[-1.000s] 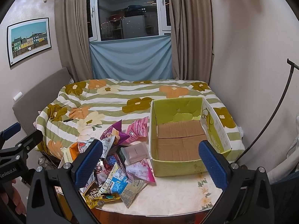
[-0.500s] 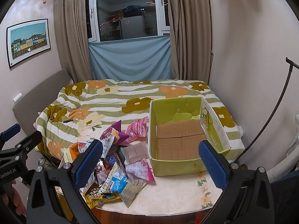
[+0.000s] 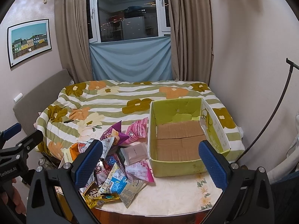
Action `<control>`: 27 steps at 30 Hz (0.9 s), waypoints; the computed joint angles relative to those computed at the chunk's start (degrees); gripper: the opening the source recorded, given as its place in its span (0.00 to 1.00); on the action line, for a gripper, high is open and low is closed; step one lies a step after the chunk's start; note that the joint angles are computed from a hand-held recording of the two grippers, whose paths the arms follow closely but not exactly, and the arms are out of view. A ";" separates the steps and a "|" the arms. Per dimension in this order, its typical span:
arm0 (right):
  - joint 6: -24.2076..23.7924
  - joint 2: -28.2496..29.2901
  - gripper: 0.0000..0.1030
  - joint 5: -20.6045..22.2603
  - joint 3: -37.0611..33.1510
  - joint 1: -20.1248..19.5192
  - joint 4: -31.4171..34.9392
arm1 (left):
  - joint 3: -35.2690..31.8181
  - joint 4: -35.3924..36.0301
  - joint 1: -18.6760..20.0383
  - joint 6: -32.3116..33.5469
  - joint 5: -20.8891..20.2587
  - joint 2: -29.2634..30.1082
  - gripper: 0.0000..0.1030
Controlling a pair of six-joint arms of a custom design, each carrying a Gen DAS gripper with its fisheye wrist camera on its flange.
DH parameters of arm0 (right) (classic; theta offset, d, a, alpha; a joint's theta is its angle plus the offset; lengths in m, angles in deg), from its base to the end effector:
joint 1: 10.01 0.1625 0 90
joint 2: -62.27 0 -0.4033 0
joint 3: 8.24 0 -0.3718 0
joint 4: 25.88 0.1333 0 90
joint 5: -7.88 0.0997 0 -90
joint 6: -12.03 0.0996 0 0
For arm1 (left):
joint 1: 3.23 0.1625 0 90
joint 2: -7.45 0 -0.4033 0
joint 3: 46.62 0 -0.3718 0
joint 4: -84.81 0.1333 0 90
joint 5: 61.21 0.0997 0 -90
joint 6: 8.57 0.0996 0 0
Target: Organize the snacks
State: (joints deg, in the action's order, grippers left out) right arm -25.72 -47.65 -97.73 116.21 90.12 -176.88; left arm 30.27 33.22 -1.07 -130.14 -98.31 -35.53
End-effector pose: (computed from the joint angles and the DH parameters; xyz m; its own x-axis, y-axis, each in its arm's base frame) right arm 0.1683 -0.3364 0.4546 -0.7026 -0.3972 0.5904 -0.6972 0.5500 -0.4598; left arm -0.5682 -0.2343 0.1168 -0.6442 -0.3403 -0.6849 0.4687 0.5320 -0.7052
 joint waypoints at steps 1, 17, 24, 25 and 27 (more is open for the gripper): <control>0.05 0.18 0.99 0.03 -0.47 -0.11 0.83 | 0.05 -0.29 0.17 -0.08 -0.42 -0.13 1.00; -12.01 5.92 0.99 3.23 2.34 -9.18 11.14 | 24.63 -29.96 6.29 10.46 -15.75 -9.76 1.00; -18.13 11.75 0.99 0.92 6.93 -11.17 4.96 | 36.71 -48.46 11.70 21.02 -18.86 -12.79 1.00; -19.02 12.52 0.99 0.54 7.55 -11.27 3.89 | 37.32 -49.82 12.30 22.09 -19.16 -12.78 1.00; -20.68 14.01 0.99 -0.87 8.62 -11.26 1.87 | 39.32 -53.92 13.69 25.01 -19.70 -13.01 1.00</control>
State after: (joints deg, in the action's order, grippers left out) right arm -46.40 -33.64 -98.60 124.83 78.86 -175.01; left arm 69.59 -20.70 12.62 -105.13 -118.01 -48.54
